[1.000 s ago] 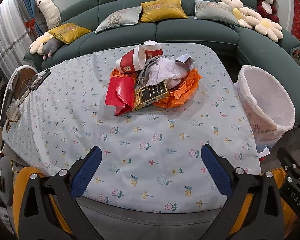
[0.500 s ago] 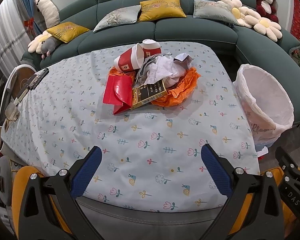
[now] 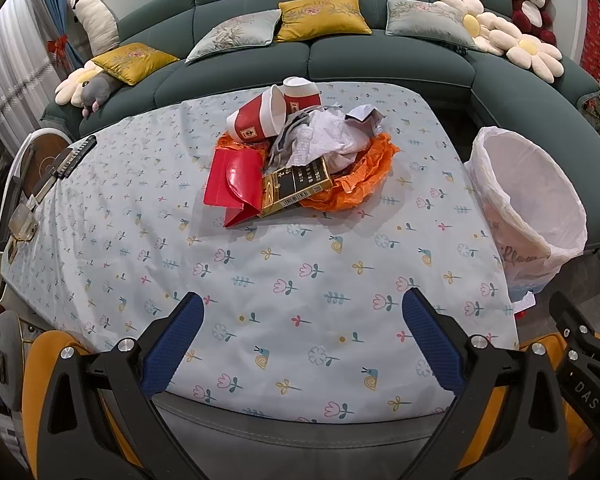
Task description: Collect trash
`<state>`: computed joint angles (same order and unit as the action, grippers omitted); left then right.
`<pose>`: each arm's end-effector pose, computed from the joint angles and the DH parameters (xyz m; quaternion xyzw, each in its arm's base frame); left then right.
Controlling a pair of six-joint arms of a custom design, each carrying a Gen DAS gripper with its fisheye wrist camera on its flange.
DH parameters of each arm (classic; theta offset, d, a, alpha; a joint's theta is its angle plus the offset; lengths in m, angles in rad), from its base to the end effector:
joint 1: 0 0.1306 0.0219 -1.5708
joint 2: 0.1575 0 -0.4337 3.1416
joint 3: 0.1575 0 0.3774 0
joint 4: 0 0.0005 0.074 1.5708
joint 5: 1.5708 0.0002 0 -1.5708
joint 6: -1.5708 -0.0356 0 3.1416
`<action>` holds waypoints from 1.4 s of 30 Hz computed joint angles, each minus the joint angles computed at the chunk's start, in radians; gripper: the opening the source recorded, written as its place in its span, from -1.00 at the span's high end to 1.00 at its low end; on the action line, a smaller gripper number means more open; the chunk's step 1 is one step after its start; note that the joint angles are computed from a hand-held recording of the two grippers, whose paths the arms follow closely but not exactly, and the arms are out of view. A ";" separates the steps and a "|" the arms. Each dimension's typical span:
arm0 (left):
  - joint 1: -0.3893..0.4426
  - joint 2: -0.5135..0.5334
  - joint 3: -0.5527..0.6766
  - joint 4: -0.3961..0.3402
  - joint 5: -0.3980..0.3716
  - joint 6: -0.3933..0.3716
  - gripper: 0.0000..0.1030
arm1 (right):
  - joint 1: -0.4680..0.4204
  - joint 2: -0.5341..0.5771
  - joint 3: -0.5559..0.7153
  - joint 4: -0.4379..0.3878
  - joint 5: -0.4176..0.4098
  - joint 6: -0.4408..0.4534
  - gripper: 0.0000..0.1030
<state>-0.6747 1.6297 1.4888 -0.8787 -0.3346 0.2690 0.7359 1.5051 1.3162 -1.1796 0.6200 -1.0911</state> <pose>0.4325 -0.3316 0.4094 0.1468 0.9385 0.0208 0.3118 0.3499 0.2883 0.3907 0.1977 0.9271 -0.1093 0.2990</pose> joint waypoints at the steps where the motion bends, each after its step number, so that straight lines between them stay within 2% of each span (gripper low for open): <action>1: 0.000 -0.001 -0.002 0.000 0.009 0.005 -0.85 | -0.001 0.000 0.001 -0.001 0.001 0.001 -0.72; 16: 0.011 0.009 -0.004 -0.020 0.035 0.025 -0.85 | -0.009 0.002 0.002 -0.005 -0.027 0.001 -0.72; 23: 0.048 0.010 -0.016 0.042 0.049 0.008 -0.85 | -0.027 0.004 0.028 -0.003 -0.045 -0.007 -0.72; 28: 0.096 0.034 0.010 0.063 0.094 -0.008 -0.85 | -0.049 0.063 0.112 -0.015 -0.047 0.082 -0.72; 32: 0.132 0.075 0.056 0.062 0.100 -0.041 -0.85 | -0.080 0.122 0.186 0.009 -0.087 0.170 -0.72; 37: 0.184 0.154 0.147 0.022 0.136 -0.007 -0.85 | -0.121 0.211 0.299 0.046 -0.160 0.236 -0.72; 42: 0.228 0.249 0.258 -0.012 0.181 0.016 -0.85 | -0.162 0.335 0.444 0.041 -0.242 0.282 -0.70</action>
<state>-0.4469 1.8786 1.7468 -0.8904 -0.1540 0.2853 0.5743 1.8405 1.7598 -1.1390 0.3780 -0.8091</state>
